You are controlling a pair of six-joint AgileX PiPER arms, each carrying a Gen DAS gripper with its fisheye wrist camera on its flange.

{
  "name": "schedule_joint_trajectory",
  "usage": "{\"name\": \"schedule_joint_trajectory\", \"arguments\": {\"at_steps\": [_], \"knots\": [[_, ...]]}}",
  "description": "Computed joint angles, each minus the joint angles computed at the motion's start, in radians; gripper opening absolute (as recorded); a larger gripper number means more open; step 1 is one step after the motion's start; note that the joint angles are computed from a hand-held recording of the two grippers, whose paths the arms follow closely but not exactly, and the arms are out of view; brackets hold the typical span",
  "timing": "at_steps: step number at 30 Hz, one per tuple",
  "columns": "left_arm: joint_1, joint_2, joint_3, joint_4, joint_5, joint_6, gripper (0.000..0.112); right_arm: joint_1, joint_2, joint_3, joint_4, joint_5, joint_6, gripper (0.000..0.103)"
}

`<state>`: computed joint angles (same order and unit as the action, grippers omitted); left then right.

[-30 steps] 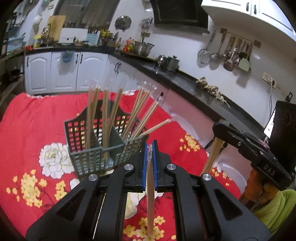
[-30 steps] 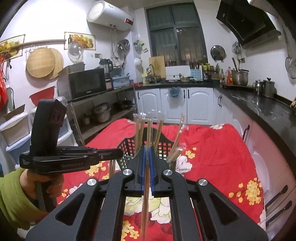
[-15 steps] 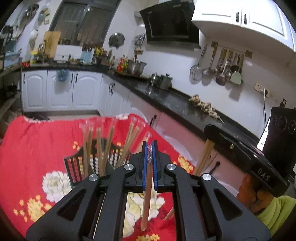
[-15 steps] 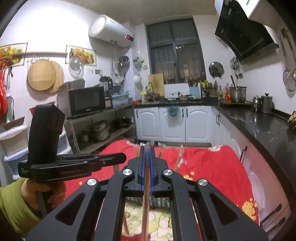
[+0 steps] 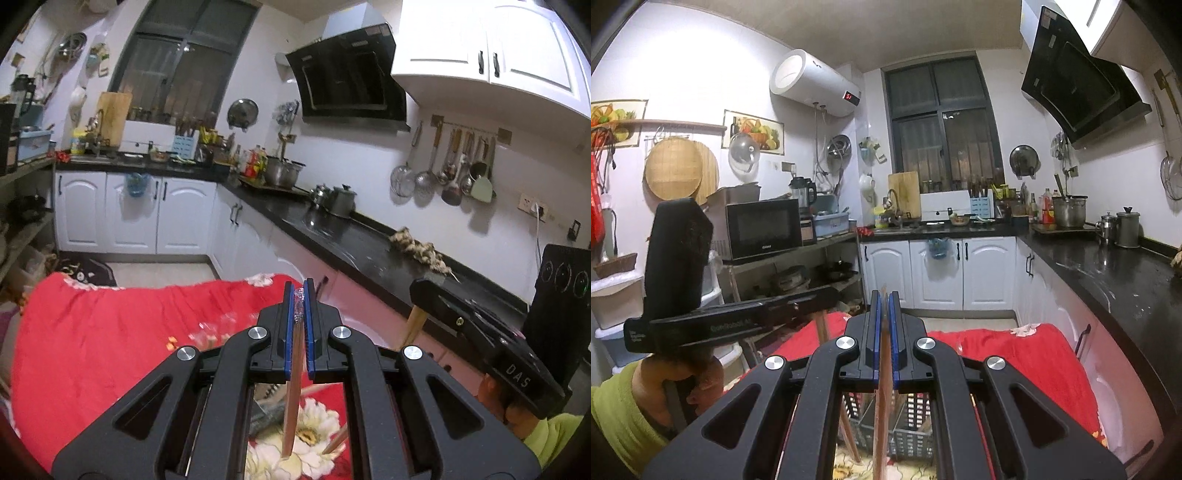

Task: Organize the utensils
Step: 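Lift the held chopsticks with both tools and carry them above the caddy, then lower the chopsticks into the caddy and open both tools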

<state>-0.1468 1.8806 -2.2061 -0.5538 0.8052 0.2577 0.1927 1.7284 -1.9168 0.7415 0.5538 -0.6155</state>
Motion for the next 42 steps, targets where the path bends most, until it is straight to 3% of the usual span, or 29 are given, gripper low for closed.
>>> {"name": "schedule_joint_trajectory", "arguments": {"at_steps": [9, 19, 24, 31, 42], "knots": [[0.036, 0.069, -0.152, 0.058, 0.015, -0.091, 0.002, -0.001, 0.086, -0.125, -0.025, -0.031, 0.049, 0.004], [0.028, 0.11, -0.223, 0.215, -0.027, -0.17, 0.002, -0.008, 0.189, -0.277, -0.085, -0.038, 0.139, 0.004], [0.013, 0.107, -0.177, 0.307, -0.076, -0.184, 0.002, 0.007, 0.228, -0.318, -0.153, -0.073, 0.183, 0.004], [0.019, 0.092, -0.061, 0.3, -0.144, -0.174, 0.002, 0.022, 0.259, -0.312, -0.155, -0.147, 0.156, 0.004], [0.005, 0.069, 0.101, 0.326, -0.255, -0.156, 0.002, 0.032, 0.304, -0.289, -0.151, -0.191, 0.145, 0.004]]}}
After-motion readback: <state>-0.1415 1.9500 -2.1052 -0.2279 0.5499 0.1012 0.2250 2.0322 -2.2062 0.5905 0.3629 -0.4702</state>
